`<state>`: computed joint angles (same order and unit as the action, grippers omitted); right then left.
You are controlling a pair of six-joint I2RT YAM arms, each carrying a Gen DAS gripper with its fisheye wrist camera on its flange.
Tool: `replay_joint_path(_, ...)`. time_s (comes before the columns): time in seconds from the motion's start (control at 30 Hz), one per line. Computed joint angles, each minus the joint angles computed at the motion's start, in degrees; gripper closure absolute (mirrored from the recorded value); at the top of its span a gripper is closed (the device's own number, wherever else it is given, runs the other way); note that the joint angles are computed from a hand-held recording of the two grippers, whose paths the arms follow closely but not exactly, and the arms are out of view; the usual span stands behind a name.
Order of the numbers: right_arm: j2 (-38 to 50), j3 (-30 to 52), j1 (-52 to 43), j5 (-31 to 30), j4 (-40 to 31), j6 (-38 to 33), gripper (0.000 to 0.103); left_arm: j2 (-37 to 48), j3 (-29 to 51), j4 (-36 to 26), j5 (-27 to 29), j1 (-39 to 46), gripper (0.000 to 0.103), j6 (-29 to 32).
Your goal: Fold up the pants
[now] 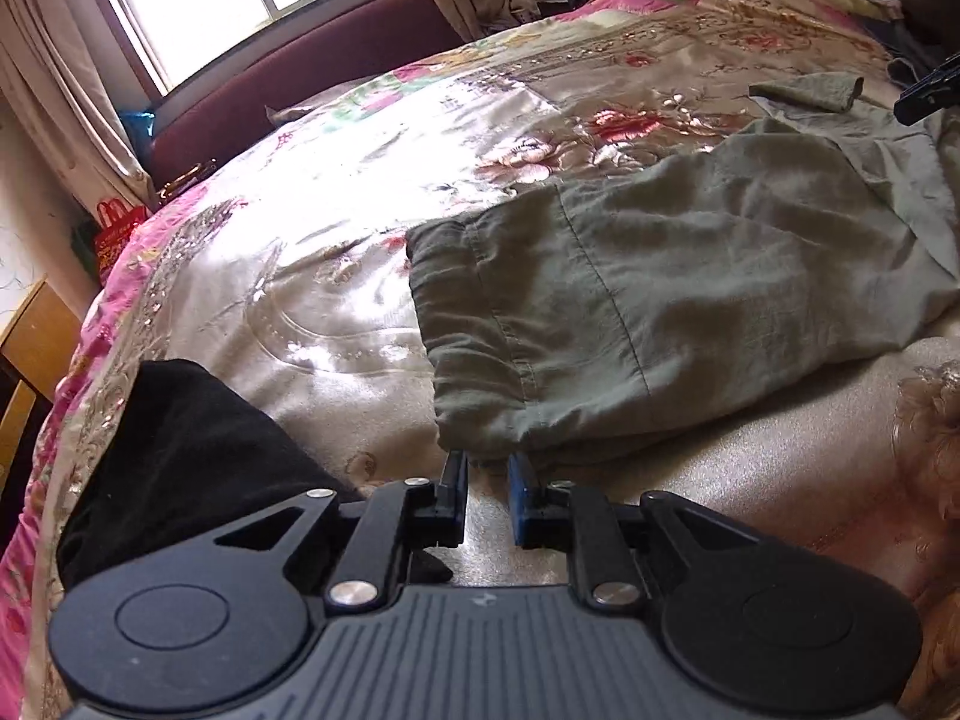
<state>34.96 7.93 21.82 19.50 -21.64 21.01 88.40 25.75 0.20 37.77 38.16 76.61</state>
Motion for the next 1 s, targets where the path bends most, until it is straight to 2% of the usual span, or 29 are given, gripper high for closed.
replay_joint_path(0.1, 9.39, -1.83, -13.63, -7.11, 14.63, -5.32, 0.071, -6.39, -1.30, -3.03, 2.78, -2.08, 0.071, -2.88)
replay_joint_path(0.23, 29.27, -1.96, -21.06, -6.00, 36.77, -12.54, 0.071, -13.02, -4.58, -4.81, 3.81, -11.07, 0.065, -8.29)
replay_joint_path(0.3, 37.87, -0.39, -22.51, -4.81, 43.55, -16.44, 0.071, -13.71, -5.92, -5.13, 2.96, -18.86, 0.065, -12.91)
replay_joint_path(0.37, 46.13, 1.73, -24.91, -5.10, 49.50, -20.79, 0.071, -13.34, -8.33, -1.58, 0.76, -28.66, 0.064, -19.15)
replay_joint_path(0.5, 59.08, 6.32, -28.36, -3.04, 56.21, -27.73, 0.074, -9.57, -11.96, 9.08, -4.83, -45.24, 0.064, -31.25)
replay_joint_path(0.53, 60.83, 7.60, -30.18, -4.02, 55.79, -28.61, 0.075, -8.18, -11.91, 10.63, -5.96, -47.93, 0.064, -33.35)
replay_joint_path(0.57, 61.95, 8.46, -32.16, -5.54, 55.46, -29.45, 0.081, -6.65, -11.73, 12.01, -7.41, -51.50, 0.064, -36.37)
replay_joint_path(0.6, 62.25, 8.89, -33.98, -7.13, 55.14, -30.38, 0.099, -5.60, -11.57, 12.97, -8.32, -53.87, 0.064, -38.30)
replay_joint_path(0.7, 56.21, 8.66, -39.78, -13.71, 50.40, -32.15, 0.099, -4.06, -10.43, 13.73, -10.55, -59.26, 0.064, -42.02)
replay_joint_path(0.8, 47.26, 9.92, -43.64, -16.64, 43.89, -36.02, 0.100, -3.61, -8.80, 14.24, -13.21, -63.38, 0.064, -44.78)
replay_joint_path(0.9, 37.86, 12.67, -47.68, -19.84, 37.84, -38.26, 0.100, -5.19, -7.42, 14.19, -16.45, -66.75, 0.064, -47.08)
replay_joint_path(1.0, 25.81, 14.75, -54.15, -25.98, 30.74, -40.43, 0.100, -8.43, -6.60, 12.51, -17.80, -69.50, 0.064, -48.92)
